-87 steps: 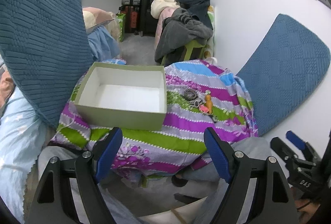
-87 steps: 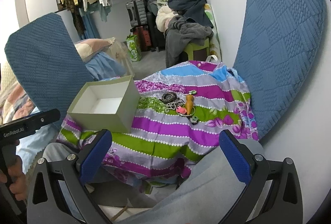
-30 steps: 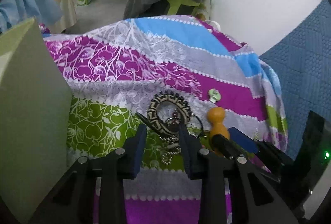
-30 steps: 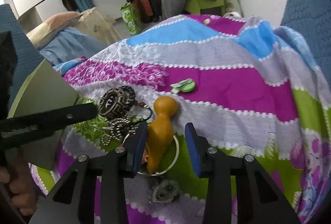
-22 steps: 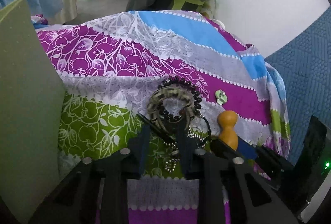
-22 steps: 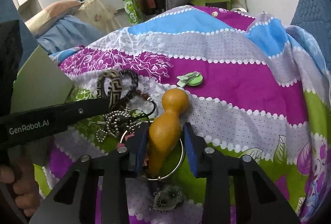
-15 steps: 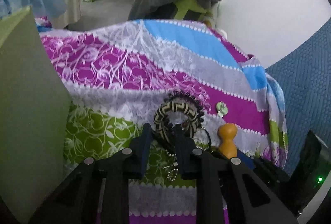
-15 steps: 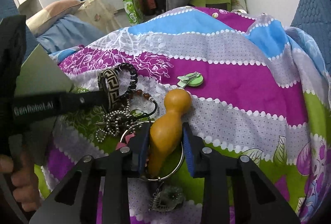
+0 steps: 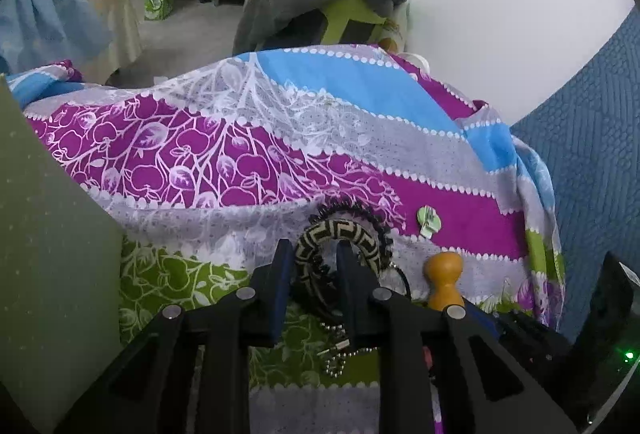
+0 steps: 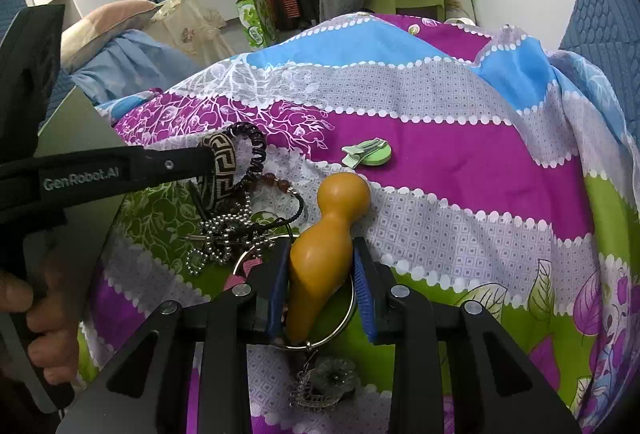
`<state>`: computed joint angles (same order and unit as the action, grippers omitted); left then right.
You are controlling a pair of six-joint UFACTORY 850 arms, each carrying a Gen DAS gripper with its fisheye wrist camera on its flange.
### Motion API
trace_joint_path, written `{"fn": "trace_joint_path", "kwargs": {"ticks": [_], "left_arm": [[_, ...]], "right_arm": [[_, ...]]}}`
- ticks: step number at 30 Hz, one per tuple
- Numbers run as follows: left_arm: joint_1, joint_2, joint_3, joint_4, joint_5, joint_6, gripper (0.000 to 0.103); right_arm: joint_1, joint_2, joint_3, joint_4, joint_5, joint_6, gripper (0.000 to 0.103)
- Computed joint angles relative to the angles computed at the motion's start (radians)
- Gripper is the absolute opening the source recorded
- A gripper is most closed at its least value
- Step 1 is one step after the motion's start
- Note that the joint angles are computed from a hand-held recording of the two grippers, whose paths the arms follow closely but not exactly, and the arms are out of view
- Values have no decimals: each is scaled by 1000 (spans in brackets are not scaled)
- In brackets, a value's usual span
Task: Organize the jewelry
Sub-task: 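Re-grip the patterned bangle with the left tool while the right tool holds the gourd figure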
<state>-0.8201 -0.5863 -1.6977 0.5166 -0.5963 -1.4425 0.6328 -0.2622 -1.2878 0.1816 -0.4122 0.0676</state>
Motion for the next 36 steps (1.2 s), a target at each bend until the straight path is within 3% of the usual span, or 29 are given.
{"fn": "trace_joint_path", "kwargs": {"ticks": [1, 4, 14, 18, 23, 31, 32, 33, 34, 36], "left_arm": [[-1, 1, 0, 12, -2, -8, 6], [-6, 10, 5, 36, -7, -26, 0], [-43, 59, 31, 65, -52, -37, 0], [-42, 82, 71, 66, 10, -68, 0], [-26, 62, 52, -49, -6, 19, 1], [-16, 35, 26, -78, -47, 14, 2], [-17, 38, 30, -69, -47, 3, 4], [-18, 38, 29, -69, -47, -1, 13], [-21, 40, 32, -57, -48, -14, 30], [-30, 37, 22, -11, -68, -41, 48]], "right_arm": [[0, 0, -1, -1, 0, 2, 27], [2, 0, -7, -23, -3, 23, 27], [15, 27, -10, -99, 16, 107, 27], [33, 44, 4, -153, 21, 167, 27], [50, 55, 16, -176, 23, 177, 27], [33, 63, 26, -130, 37, 157, 27], [30, 62, 26, -110, 38, 139, 27], [28, 63, 26, -98, 39, 127, 27], [27, 65, 27, -94, 40, 125, 27], [23, 64, 25, -65, 40, 99, 27]]}}
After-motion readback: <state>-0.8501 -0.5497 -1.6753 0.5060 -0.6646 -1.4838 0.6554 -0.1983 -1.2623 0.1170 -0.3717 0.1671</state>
